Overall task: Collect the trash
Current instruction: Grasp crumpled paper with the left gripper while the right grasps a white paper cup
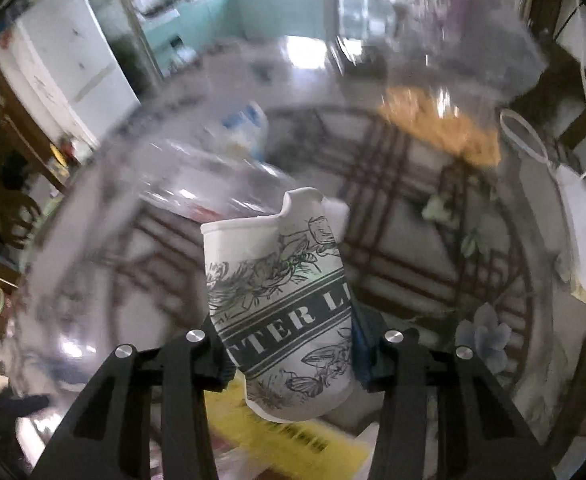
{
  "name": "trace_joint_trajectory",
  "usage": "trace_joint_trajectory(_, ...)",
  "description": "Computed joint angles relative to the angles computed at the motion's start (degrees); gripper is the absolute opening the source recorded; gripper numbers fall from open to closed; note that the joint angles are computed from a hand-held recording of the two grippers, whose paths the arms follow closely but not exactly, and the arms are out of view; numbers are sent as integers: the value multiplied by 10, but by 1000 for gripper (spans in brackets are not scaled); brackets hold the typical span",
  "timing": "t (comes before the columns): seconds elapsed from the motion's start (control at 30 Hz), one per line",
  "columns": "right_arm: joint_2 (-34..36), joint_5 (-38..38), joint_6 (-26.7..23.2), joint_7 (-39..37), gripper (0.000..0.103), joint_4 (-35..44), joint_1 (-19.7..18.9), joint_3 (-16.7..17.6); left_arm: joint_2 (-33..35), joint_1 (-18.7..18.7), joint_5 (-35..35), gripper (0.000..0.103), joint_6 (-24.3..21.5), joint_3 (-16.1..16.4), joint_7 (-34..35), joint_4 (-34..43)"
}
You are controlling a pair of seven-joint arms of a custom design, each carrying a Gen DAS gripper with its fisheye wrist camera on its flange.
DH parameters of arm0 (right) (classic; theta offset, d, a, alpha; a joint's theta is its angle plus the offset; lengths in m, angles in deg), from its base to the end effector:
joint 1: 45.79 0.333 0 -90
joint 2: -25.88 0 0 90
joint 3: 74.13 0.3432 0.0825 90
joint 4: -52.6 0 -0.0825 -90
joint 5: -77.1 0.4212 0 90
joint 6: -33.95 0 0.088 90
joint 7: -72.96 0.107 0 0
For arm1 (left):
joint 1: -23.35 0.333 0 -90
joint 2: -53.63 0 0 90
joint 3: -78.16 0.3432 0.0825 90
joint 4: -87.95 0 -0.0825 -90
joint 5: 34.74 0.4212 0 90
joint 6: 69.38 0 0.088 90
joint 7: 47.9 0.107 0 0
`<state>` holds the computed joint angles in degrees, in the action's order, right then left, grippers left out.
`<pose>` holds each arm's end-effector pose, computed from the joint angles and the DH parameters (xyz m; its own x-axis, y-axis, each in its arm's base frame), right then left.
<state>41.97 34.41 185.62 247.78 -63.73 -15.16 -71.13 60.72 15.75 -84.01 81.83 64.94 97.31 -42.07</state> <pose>0.5358 0.3764 0.3399 -0.2550 -0.9593 -0.1215 -0.8173 0.2809 -0.5030 0.5458 -0.1860 0.3239 -0.6001 -0.7458 0.2893 -0.7726 0.4465 -0.4514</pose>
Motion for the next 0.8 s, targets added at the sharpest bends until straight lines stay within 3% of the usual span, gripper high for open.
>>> trace_joint_trajectory(0.13,-36,-62,3,86,43,-11,26,-1,19,-5,18,93,0,-3,-22,10)
trace_joint_trajectory(0.3,-44,-80,-7,105,43,3,29,18,34,2,22,90,-15,-5,-37,21)
trace_joint_trajectory(0.4,-36,-77,-4,97,43,24,26,22,40,2,47,65,-22,-3,-55,24)
trace_joint_trajectory(0.43,-34,-83,-4,103,43,29,29,22,41,3,52,50,-29,-3,-57,25)
trace_joint_trajectory(0.47,-33,-87,-5,107,43,32,32,22,41,5,51,46,-31,-4,-53,25)
trace_joint_trajectory(0.57,-30,-98,-8,117,43,41,39,22,30,13,28,38,-30,-8,-32,21)
trace_joint_trajectory(0.8,-33,-138,-18,166,43,47,57,22,-31,11,-71,37,44,-3,49,-8)
